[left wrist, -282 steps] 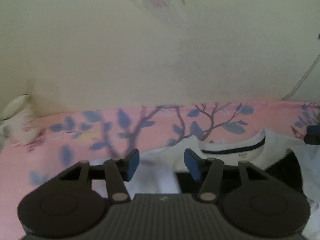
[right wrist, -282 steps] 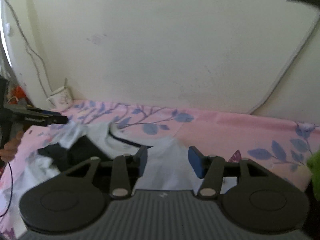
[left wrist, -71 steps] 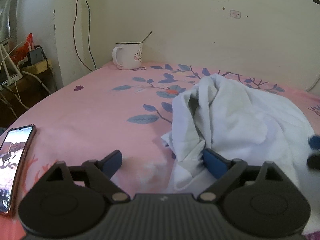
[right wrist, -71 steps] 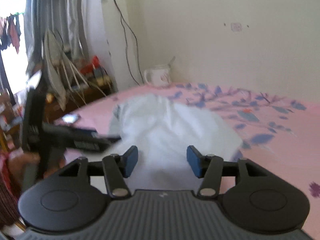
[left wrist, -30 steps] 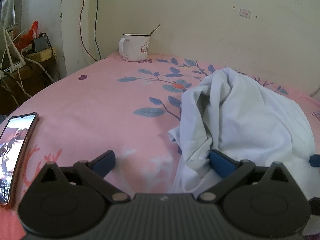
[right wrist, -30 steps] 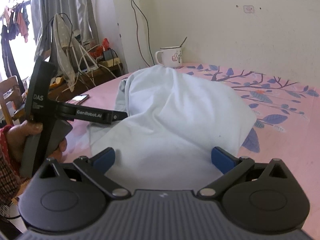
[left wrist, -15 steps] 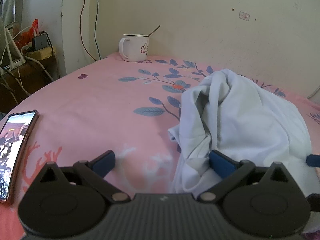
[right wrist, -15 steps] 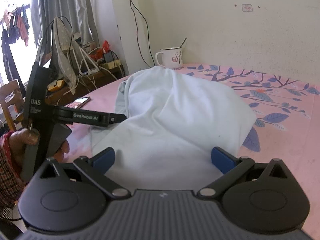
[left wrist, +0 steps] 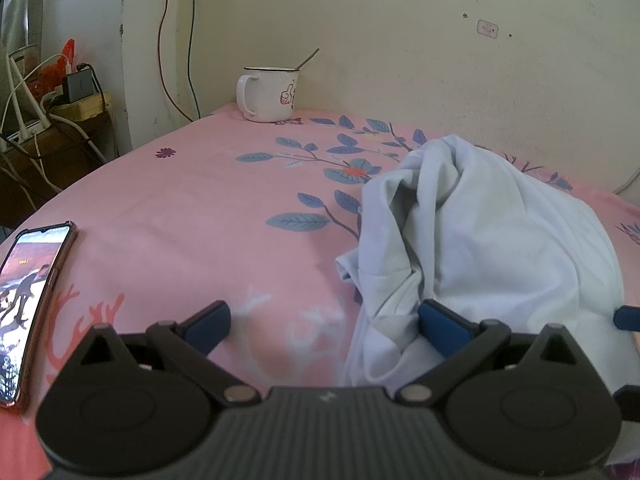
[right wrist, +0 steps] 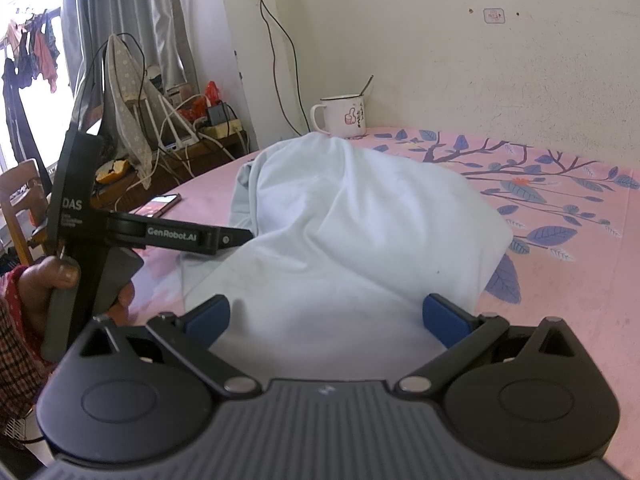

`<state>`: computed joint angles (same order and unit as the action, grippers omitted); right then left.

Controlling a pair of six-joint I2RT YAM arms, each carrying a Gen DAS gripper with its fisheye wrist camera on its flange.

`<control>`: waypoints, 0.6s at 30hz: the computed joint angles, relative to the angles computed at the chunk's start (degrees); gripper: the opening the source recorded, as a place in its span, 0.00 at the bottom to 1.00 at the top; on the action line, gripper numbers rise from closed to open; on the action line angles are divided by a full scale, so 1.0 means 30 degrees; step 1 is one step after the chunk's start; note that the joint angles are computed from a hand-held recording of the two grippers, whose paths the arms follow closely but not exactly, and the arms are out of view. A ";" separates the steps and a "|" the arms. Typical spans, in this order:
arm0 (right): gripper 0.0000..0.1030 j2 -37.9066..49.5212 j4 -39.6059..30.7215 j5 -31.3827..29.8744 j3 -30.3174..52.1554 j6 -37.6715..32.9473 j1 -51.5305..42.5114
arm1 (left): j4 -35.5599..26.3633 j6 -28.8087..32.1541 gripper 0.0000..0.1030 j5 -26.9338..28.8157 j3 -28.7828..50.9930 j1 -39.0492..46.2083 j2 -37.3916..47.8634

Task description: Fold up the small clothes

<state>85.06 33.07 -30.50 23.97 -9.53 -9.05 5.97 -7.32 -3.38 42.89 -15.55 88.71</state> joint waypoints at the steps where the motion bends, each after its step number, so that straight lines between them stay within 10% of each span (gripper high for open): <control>1: 0.94 0.0004 0.0013 -0.0006 -0.0005 0.0023 0.0007 | -0.0014 0.0000 1.00 -0.0001 0.0012 -0.0001 0.0002; 12: 0.94 -0.0245 -0.0274 -0.2149 -0.0105 0.1628 -0.1592 | -0.0360 0.0154 1.00 0.0847 0.0213 0.0495 -0.0024; 18: 0.93 -0.0770 -0.0804 -0.5157 -0.0820 0.4386 -0.4995 | 0.0306 -0.0370 1.00 0.5557 -0.0602 0.2929 -0.1381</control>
